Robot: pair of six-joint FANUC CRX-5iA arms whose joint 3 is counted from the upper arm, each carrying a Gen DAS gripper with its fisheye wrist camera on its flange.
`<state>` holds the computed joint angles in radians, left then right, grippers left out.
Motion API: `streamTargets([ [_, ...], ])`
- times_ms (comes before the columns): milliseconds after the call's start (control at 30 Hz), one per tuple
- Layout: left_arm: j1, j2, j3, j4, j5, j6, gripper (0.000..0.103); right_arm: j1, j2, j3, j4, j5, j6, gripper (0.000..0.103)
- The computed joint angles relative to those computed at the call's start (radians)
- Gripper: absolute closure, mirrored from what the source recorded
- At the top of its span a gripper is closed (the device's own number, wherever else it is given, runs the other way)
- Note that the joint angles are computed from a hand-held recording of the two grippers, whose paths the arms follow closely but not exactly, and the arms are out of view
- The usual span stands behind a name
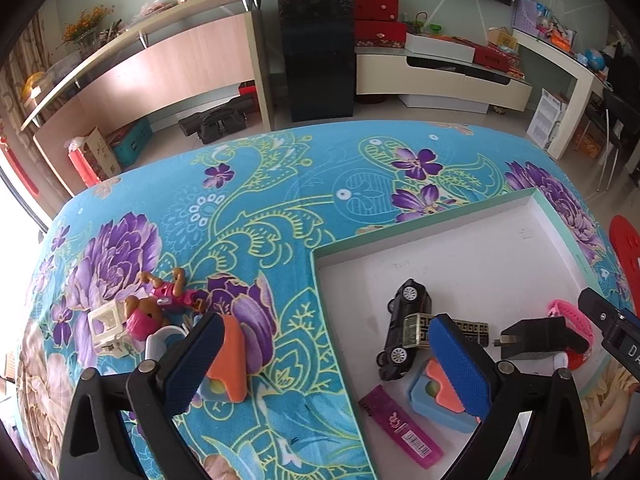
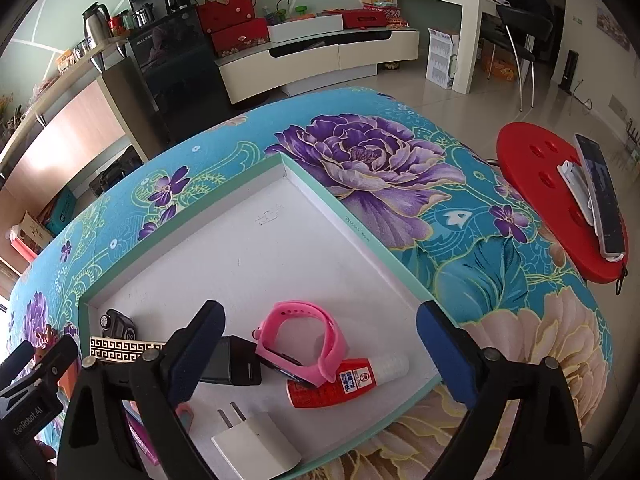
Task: Organize rigid objects
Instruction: 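Move both tools back over the pile of items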
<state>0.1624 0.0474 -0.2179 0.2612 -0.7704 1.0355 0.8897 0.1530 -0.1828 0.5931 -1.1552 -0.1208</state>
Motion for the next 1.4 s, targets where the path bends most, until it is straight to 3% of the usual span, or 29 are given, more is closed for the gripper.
streamTargets([
  [333,0.064,-0.021,0.003,-0.008,-0.012,-0.012,0.0,0.037,0.026,0.064,0.036,-0.036,0.093,0.006],
  [567,0.108,-0.053,0.016,-0.093,0.0,0.016,0.0,0.065,0.04,0.107,0.061,-0.012,0.157,0.006],
  [700,0.126,-0.064,0.021,-0.167,0.005,0.037,0.0,0.08,0.083,0.172,0.039,-0.014,0.232,0.006],
  [1033,0.217,-0.071,0.008,-0.134,0.001,0.025,0.0,0.101,0.221,0.35,-0.04,0.03,0.451,0.006],
  [1400,0.331,-0.042,0.037,-0.168,-0.013,0.106,0.0,0.113,0.333,0.505,-0.114,0.08,0.59,0.006],
])
